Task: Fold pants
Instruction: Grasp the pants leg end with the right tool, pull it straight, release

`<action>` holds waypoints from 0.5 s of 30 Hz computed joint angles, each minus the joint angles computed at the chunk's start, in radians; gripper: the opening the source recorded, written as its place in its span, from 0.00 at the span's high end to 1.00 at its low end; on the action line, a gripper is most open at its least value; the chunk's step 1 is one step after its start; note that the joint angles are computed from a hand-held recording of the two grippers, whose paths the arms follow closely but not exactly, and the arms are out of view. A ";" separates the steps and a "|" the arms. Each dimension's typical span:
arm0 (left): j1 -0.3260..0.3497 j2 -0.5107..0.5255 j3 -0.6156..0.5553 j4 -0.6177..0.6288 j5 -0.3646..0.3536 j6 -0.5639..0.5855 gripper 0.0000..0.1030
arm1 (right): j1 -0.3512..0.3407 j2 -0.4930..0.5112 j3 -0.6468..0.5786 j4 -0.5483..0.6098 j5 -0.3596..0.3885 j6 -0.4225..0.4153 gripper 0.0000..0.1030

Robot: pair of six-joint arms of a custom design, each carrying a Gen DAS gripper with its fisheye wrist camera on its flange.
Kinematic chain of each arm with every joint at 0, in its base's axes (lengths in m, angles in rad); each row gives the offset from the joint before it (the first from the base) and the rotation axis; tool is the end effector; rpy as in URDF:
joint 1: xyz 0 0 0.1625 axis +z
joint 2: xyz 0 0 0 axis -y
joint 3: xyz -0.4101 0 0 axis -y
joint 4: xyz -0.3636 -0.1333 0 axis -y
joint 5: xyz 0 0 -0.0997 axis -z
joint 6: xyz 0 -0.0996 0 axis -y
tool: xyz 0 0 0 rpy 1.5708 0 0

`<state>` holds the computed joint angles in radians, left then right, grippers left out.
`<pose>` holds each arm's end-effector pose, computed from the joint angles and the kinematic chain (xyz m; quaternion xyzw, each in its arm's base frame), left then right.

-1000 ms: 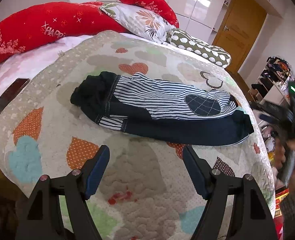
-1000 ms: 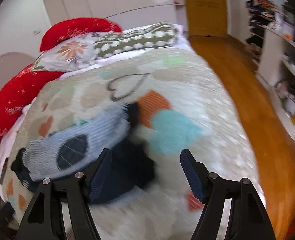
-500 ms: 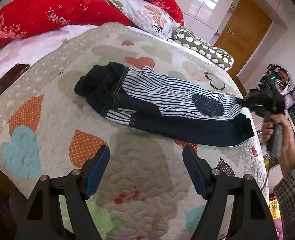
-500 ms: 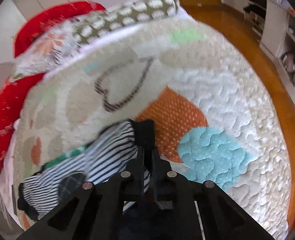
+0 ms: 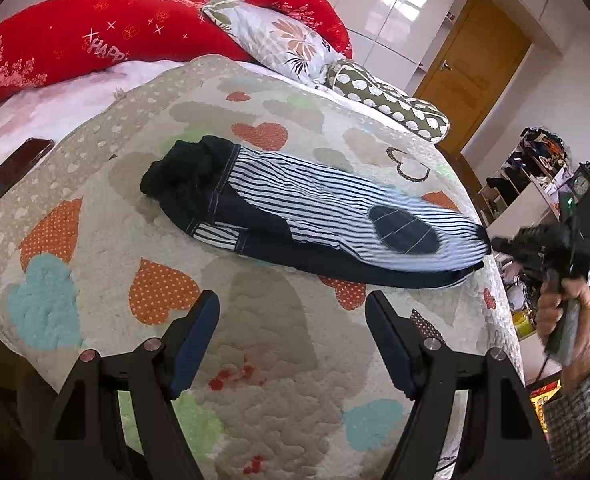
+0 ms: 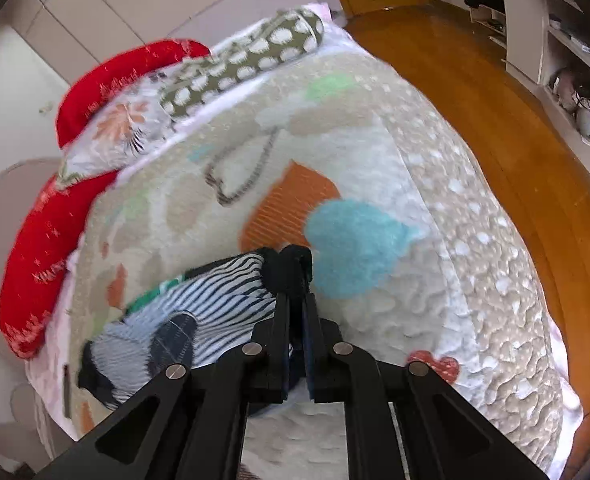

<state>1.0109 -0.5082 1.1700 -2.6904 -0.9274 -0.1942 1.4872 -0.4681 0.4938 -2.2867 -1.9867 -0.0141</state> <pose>-0.2452 -0.7548 0.1112 0.0975 0.9216 -0.3135 0.2070 0.0206 -0.8691 0.3314 -0.1018 -0.9178 0.3211 0.2102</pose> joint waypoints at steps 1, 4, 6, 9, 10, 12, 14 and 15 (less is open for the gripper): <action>-0.001 0.002 -0.001 -0.001 0.004 0.003 0.28 | 0.002 -0.010 0.043 -0.049 -0.054 -0.023 0.93; 0.001 0.015 -0.017 0.014 0.009 -0.001 0.28 | 0.001 -0.078 0.207 -0.203 -0.087 -0.072 0.92; 0.005 0.021 -0.023 0.023 0.002 -0.009 0.28 | 0.004 -0.121 0.313 -0.330 -0.091 -0.089 0.92; 0.004 0.031 -0.031 0.043 -0.001 -0.017 0.28 | 0.007 -0.167 0.421 -0.448 -0.003 -0.141 0.92; 0.002 0.033 -0.032 0.046 0.001 -0.015 0.28 | 0.009 -0.170 0.431 -0.445 0.036 -0.149 0.92; -0.003 0.031 -0.024 0.042 0.009 -0.006 0.28 | 0.006 -0.156 0.410 -0.389 0.109 -0.138 0.92; -0.007 0.025 -0.010 0.027 0.014 0.003 0.28 | -0.009 -0.119 0.342 -0.284 0.169 -0.092 0.92; -0.007 0.023 -0.009 0.024 0.015 0.007 0.28 | -0.015 -0.105 0.322 -0.259 0.169 -0.073 0.92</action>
<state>1.0037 -0.4851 1.1611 -2.6660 -0.9124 -0.1874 1.4719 -0.5735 0.8156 -2.5460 -1.8175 -0.0872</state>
